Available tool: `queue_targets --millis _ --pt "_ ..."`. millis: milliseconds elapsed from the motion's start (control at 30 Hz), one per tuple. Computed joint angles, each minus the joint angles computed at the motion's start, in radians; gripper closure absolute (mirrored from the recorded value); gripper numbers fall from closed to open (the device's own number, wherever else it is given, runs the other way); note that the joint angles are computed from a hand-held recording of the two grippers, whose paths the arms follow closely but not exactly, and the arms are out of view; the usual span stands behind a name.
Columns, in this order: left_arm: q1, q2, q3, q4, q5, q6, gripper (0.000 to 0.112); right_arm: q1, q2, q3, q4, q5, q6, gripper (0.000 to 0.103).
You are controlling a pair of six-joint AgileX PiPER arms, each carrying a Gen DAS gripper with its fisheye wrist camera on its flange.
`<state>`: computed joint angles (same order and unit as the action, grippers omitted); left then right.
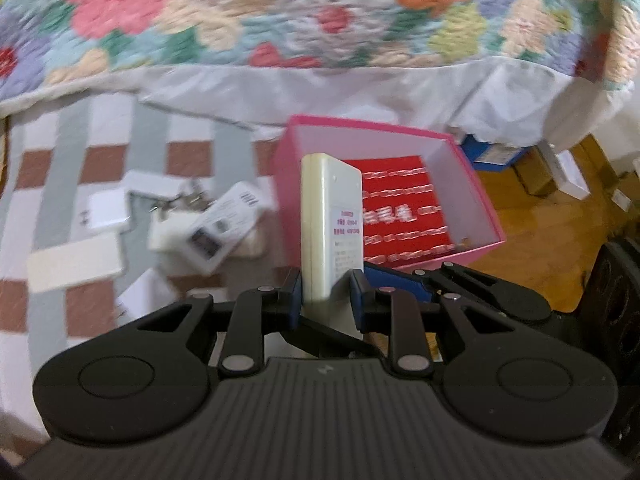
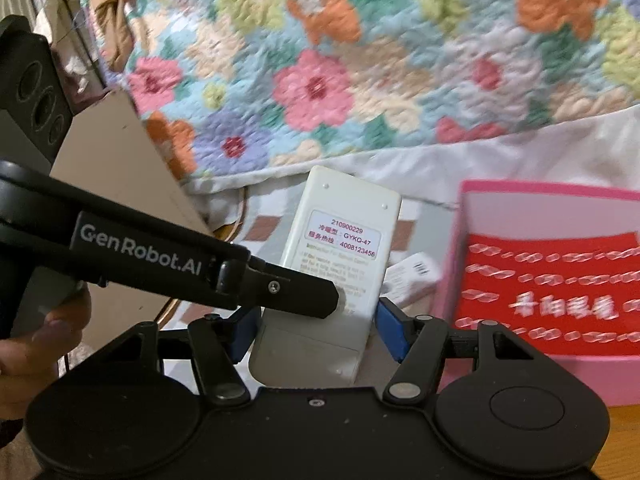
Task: Organize rigid objects
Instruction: 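Carry the cream remote into the pink box and open the left gripper, then move the left gripper back to the white square charger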
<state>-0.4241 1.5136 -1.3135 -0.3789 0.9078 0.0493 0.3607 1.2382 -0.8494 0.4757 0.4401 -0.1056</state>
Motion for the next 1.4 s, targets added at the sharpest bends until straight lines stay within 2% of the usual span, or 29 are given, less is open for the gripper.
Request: queue_targets --millis 200,367,500,633,800,967,1067,1167,1233,1300,1400 --pt "-0.12 0.114 -0.132 0.001 -0.022 -0.08 0.089 -0.19 -0.017 -0.074 -0.02 0.193 -0.116 0.035" --pt "-0.178 0.309 -0.315 -0.029 -0.017 -0.132 0.088 -0.34 0.055 -0.124 -0.052 0.265 -0.227 0.036" --pt "-0.213 0.469 -0.447 -0.059 -0.035 -0.181 0.088 -0.422 0.145 -0.152 -0.095 0.263 -0.289 0.037" --pt "-0.247 0.581 -0.535 -0.057 -0.059 -0.218 0.088 -0.512 0.218 -0.149 -0.042 0.251 -0.446 0.037" --pt "-0.234 0.752 -0.731 -0.12 0.047 -0.245 0.088 -0.552 0.276 -0.137 -0.06 0.228 -0.464 0.037" --pt "-0.229 0.847 -0.832 -0.146 0.066 -0.215 0.088 -0.564 0.352 -0.181 -0.085 0.228 -0.461 0.037" --pt "-0.235 0.938 -0.964 -0.138 0.114 -0.236 0.088 -0.547 0.415 -0.236 -0.176 0.245 -0.391 0.037" --pt "-0.241 1.025 -1.105 -0.098 0.173 -0.346 0.087 -0.502 0.451 -0.255 -0.322 0.234 -0.301 0.038" --pt "-0.255 0.996 -1.054 -0.031 0.126 -0.37 0.086 -0.477 0.444 -0.233 -0.399 0.194 -0.221 0.037" --pt "-0.258 0.942 -0.969 0.006 0.084 -0.321 0.085 -0.491 0.418 -0.213 -0.356 0.178 -0.226 0.034" --pt "-0.224 0.844 -0.832 -0.041 0.045 -0.218 0.081 -0.512 0.336 -0.151 -0.285 0.132 -0.241 0.033"
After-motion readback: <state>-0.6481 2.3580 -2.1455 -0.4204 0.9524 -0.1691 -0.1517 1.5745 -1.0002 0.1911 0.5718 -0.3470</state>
